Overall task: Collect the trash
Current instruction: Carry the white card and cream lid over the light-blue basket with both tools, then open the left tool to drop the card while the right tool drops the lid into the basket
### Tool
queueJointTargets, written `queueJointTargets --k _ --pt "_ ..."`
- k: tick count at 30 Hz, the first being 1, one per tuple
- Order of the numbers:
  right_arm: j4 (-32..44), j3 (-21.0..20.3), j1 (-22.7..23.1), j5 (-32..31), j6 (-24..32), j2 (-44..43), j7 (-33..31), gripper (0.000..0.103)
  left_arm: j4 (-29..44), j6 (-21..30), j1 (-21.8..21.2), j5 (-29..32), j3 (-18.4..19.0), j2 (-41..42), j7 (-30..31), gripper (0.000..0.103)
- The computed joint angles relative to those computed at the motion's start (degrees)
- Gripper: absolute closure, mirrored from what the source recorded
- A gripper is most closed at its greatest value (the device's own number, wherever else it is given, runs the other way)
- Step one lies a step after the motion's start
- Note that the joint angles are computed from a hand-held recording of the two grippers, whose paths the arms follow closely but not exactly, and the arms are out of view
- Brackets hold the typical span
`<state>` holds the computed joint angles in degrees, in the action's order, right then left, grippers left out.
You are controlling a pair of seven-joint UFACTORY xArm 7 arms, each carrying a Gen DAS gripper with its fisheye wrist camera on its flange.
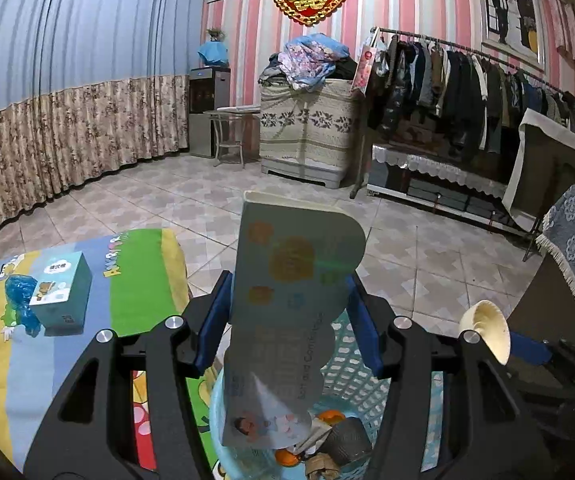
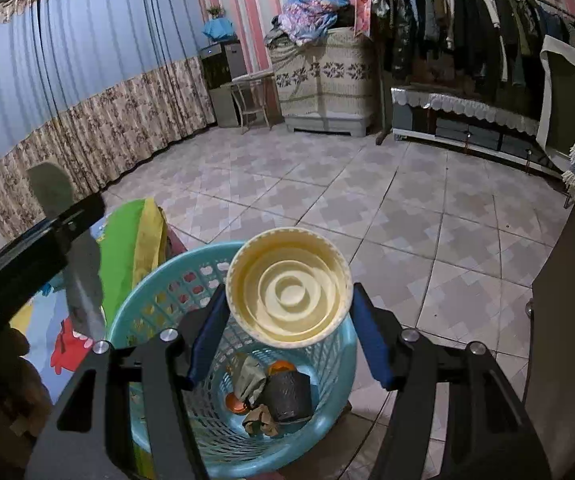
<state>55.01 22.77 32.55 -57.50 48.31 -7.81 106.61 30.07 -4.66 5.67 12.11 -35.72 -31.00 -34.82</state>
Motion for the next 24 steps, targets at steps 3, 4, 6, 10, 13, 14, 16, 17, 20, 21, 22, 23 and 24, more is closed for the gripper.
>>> queueJointTargets --k 3,4,6,10,13,14,16,17,20,21,22,23,24 --pt "0.72 -0.40 0.13 0.22 -0.57 1.75 -0.26 0.042 0.17 -1.43 1.89 0.10 -1.58 1.50 -0.30 0.048" --pt "0.47 -0.89 0.06 0.39 -1.61 2.00 -0.21 0.042 0.47 -1.83 2.80 0.02 -2.36 2.14 -0.34 0.048" --pt "0.94 -1.15 0.28 0.65 -1.69 2.76 -0.17 0.042 1.07 -1.77 3.00 0.02 -2.62 3.53 0.33 0.048" --pt "1.48 -1.56 0.85 0.63 -1.11 3.15 -1.01 0.042 1.50 -1.50 2.79 -0.20 -1.92 4.91 1.02 0.035" --pt "1.53 -1.85 1.09 0.82 -0.99 3.26 -0.90 0.042 1.06 -1.25 2.98 -0.47 -1.39 4.26 1.16 0.024" --pt "1.60 -1.92 1.15 0.91 -0.86 3.30 -1.18 0.042 0.87 -0.88 2.39 -0.46 -0.72 3.98 1.39 0.023" --pt "2.28 -1.89 1.39 0.97 -0.15 3.88 -1.78 0.042 0.19 -0.26 2.20 -0.21 0.24 2.60 1.81 0.020" --pt "2.41 -1.95 1.53 0.99 0.04 3.96 -1.90 0.042 -0.28 -0.14 3.01 -0.04 -0.08 1.47 1.66 0.016" --pt "2.38 -2.20 1.77 0.93 -0.02 4.01 -1.83 0.042 -1.68 0.10 4.35 0.47 -0.01 -1.65 1.64 0.012" --pt "2.30 -2.24 1.82 0.91 0.06 3.98 -1.82 0.042 -2.36 0.20 4.70 0.68 0.27 -2.85 1.82 0.011" --pt "2.85 -2.16 1.92 0.77 0.52 4.52 -1.97 0.042 -3.03 0.28 5.06 0.85 0.51 -4.02 1.97 0.009" --pt "3.40 -2.24 2.02 0.59 0.63 5.09 -2.07 0.042 -3.64 0.25 5.56 1.00 0.60 -5.13 2.11 0.007" --pt "4.03 -2.36 2.18 0.30 0.49 5.78 -1.98 0.042 -4.10 0.15 5.96 1.12 0.85 -5.95 2.32 0.006"
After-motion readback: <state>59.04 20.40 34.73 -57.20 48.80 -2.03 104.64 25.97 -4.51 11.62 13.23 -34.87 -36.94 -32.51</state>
